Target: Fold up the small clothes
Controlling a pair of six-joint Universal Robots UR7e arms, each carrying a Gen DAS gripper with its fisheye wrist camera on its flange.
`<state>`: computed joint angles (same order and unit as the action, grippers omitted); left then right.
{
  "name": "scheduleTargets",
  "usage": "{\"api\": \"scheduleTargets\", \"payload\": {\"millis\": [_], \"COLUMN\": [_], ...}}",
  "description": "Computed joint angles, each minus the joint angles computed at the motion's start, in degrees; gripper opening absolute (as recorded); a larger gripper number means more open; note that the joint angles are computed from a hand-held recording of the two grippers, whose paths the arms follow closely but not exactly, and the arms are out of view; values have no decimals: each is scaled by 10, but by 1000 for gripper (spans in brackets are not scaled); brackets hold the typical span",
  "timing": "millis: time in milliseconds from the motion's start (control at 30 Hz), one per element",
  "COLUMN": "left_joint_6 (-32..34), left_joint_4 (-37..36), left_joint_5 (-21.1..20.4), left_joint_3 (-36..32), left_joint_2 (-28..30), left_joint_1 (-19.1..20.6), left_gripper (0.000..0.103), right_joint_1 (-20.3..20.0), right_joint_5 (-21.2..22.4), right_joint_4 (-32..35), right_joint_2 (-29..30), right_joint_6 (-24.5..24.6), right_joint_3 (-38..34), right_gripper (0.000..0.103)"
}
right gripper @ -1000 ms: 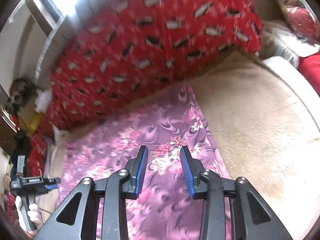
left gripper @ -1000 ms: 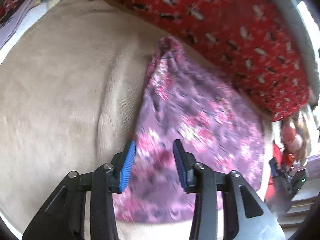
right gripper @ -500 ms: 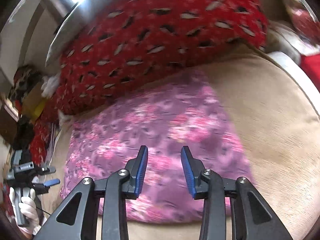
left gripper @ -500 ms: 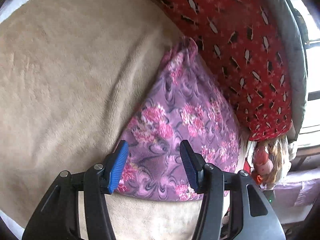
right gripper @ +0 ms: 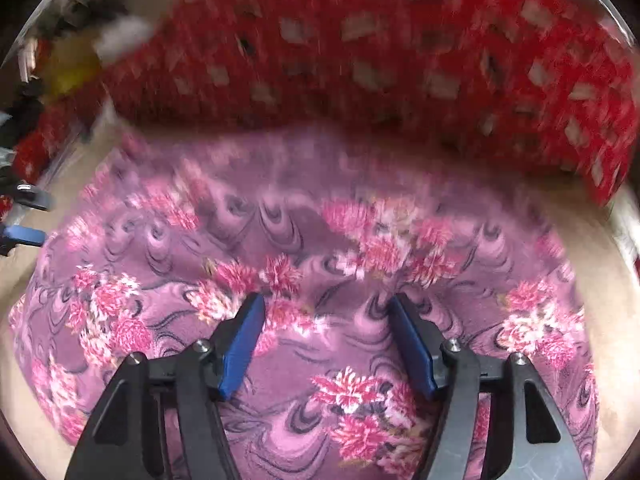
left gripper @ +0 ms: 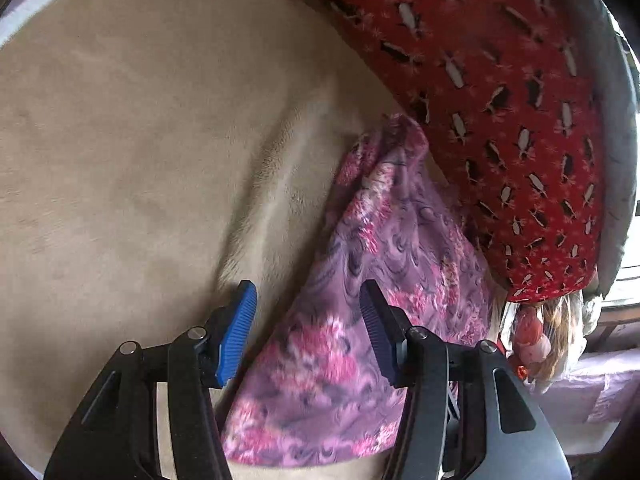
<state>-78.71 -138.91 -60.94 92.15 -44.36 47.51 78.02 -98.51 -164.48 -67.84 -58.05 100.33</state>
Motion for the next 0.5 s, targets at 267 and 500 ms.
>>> {"api": "scheduleTargets", "payload": {"millis": [267, 500], "left_joint_6": [123, 126], "left_joint_4": [-24, 105], "left_joint_5": [-45, -24], "left_joint_3": [-55, -116], "left_joint_2": [64, 86], "left_joint_1": [4, -17], "left_gripper": [85, 27], "right_joint_1": [-8, -13], "right_joint_5": [21, 34], "right_joint_4": [17, 18], "right_joint_2": [-2, -7], "right_joint_6": [10, 13], "right_joint_3": [-6, -2], "right_gripper": [67, 67]}}
